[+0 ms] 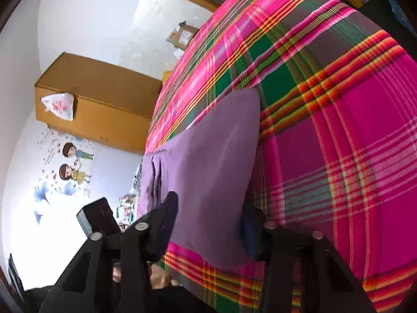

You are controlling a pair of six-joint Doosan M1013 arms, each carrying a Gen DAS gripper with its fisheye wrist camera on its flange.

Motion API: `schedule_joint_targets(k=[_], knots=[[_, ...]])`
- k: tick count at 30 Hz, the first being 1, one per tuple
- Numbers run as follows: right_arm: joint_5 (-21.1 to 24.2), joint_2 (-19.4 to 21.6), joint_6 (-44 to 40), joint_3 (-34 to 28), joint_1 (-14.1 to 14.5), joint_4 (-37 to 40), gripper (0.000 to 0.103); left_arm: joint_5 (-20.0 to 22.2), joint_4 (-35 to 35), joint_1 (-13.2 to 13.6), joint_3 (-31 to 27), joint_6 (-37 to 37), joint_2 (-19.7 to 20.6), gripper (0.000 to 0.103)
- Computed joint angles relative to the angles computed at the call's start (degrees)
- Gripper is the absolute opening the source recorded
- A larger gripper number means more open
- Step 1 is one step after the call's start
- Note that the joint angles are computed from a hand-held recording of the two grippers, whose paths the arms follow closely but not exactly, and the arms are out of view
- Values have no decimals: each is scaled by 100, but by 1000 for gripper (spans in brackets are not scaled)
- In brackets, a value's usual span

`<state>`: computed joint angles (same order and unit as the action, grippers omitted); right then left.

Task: Fold clothes
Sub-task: 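Grasp the lilac garment's side edge with the right gripper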

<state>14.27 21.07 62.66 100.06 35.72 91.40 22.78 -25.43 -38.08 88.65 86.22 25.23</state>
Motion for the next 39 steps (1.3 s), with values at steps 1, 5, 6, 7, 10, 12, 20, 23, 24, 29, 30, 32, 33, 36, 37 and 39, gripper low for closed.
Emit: schedule_joint_targets(k=[1, 5, 6, 7, 10, 12, 20, 23, 24, 29, 30, 32, 33, 36, 37, 39], knots=[[3, -4, 174, -1, -1, -193, 31, -3, 0, -1, -2, -2, 2, 8], [-73, 4, 780, -47, 11, -844, 20, 7, 44, -7, -14, -34, 4, 8], [-111, 3, 738, -50, 18, -805, 19, 9, 56, -8, -13, -45, 3, 8], [-158, -5, 615, -42, 30, -694, 18, 13, 89, -10, -14, -76, 0, 8], [-256, -56, -128, 20, 44, -8, 17, 53, 292, -25, -27, -273, -20, 8], [-270, -85, -344, 47, 38, 158, 17, 51, 458, -38, -37, -423, -34, 8], [-351, -15, 443, -45, 109, -607, 19, 317, 1393, -55, -358, -1260, 141, 8], [-408, -8, 732, -69, 135, -934, 20, 248, 1377, -61, -319, -1226, 133, 8], [-416, -5, 806, -74, 135, -1015, 20, 244, 1379, -64, -308, -1226, 126, 8], [-430, 53, 1467, -155, 124, -1656, 23, 205, 1349, -70, -219, -1208, 69, 8], [-428, 78, 1629, -190, 122, -1803, 24, 190, 1373, -79, -203, -1234, 60, 8], [-431, 108, 1700, -219, 121, -1866, 24, 198, 1431, -90, -199, -1291, 50, 8], [-437, 117, 1662, -225, 122, -1836, 24, 216, 1480, -99, -210, -1346, 50, 8], [-480, 103, 1596, -218, 130, -1843, 21, 243, 1634, -119, -219, -1485, 33, 8], [-499, 89, 1596, -213, 136, -1885, 21, 244, 1678, -125, -218, -1521, 24, 8], [-557, 56, 1495, -210, 153, -1872, 20, 223, 1712, -131, -209, -1541, 14, 8]])
